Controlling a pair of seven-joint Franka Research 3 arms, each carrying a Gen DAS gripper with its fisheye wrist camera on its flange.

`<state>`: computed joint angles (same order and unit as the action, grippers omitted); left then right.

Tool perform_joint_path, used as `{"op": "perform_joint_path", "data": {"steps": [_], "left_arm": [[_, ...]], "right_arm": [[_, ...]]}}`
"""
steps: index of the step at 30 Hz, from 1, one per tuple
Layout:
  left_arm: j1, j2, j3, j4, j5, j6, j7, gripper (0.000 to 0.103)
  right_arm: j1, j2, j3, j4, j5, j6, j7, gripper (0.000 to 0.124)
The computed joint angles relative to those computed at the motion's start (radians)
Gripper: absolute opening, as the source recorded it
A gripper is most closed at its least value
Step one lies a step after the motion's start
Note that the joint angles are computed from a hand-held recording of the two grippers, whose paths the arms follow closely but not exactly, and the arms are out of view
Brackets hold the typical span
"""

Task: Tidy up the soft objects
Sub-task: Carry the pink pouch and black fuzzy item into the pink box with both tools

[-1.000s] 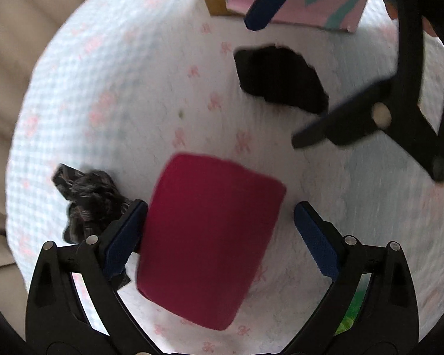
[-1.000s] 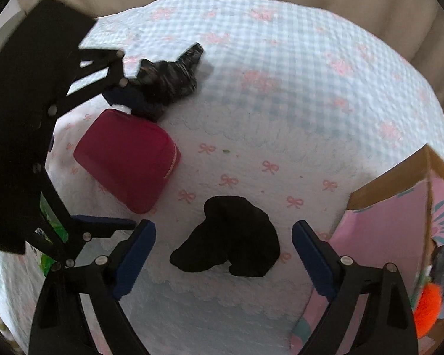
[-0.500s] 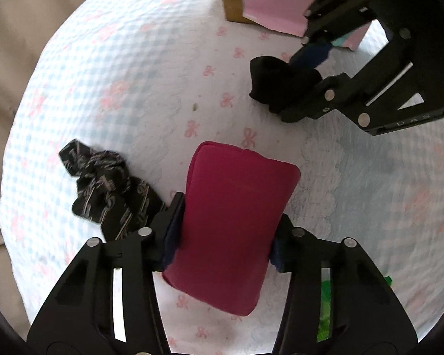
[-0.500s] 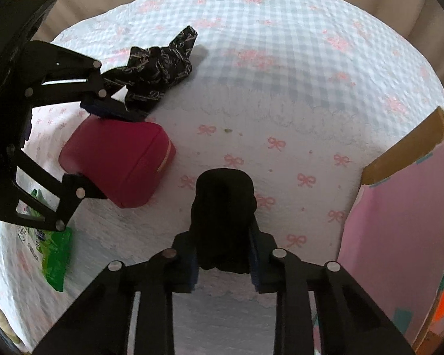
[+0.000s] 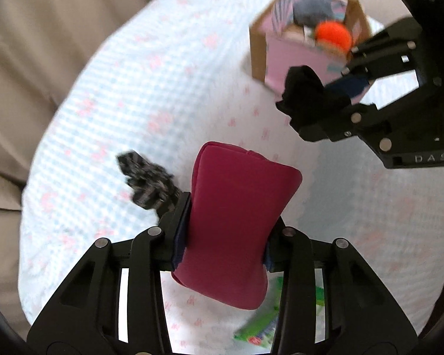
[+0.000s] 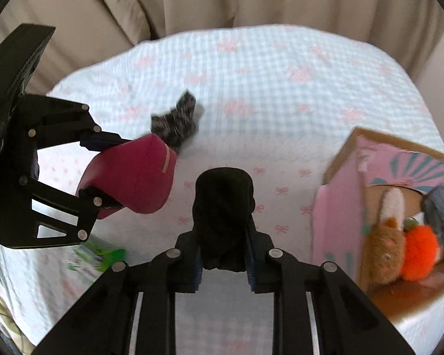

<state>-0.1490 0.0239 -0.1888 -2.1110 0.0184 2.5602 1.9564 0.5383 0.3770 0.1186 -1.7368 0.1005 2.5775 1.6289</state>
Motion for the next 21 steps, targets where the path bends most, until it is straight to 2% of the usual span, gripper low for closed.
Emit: {"op": "perform_joint_path", "data": {"steps": [3,7,11,17,21], "left_arm": [[-0.001,-0.040,0.005,0.042,-0.018,-0.034,-0.030,0.036],[-0.033,-0.107,-0.012,0.106,-0.004,-0.096,-0.120,0.036],[-0.064,-0.129,-0.031,0.200,0.047,-0.153,-0.207,0.036],[-0.118,-0.044,-0.076,0.413,0.183,-0.277,-0.398,0.036],[-0.179,0.049,-0.100,0.578,0.290,-0.378,-0.554,0.036]], "right_arm": [[-0.004,-0.089,-0.004,-0.047,0.005,-0.004,0.031,0.021],[-0.017,-0.192,-0.003,-0.075,-0.007,-0.026,0.076,0.021],[-0.045,-0.273,0.002,-0.083,-0.014,-0.059,0.098,0.021],[-0.102,-0.364,0.002,-0.082,0.003,-0.101,0.059,0.021],[-0.151,-0.426,-0.019,-0.103,0.098,-0.139,-0.058,0.021]]}}
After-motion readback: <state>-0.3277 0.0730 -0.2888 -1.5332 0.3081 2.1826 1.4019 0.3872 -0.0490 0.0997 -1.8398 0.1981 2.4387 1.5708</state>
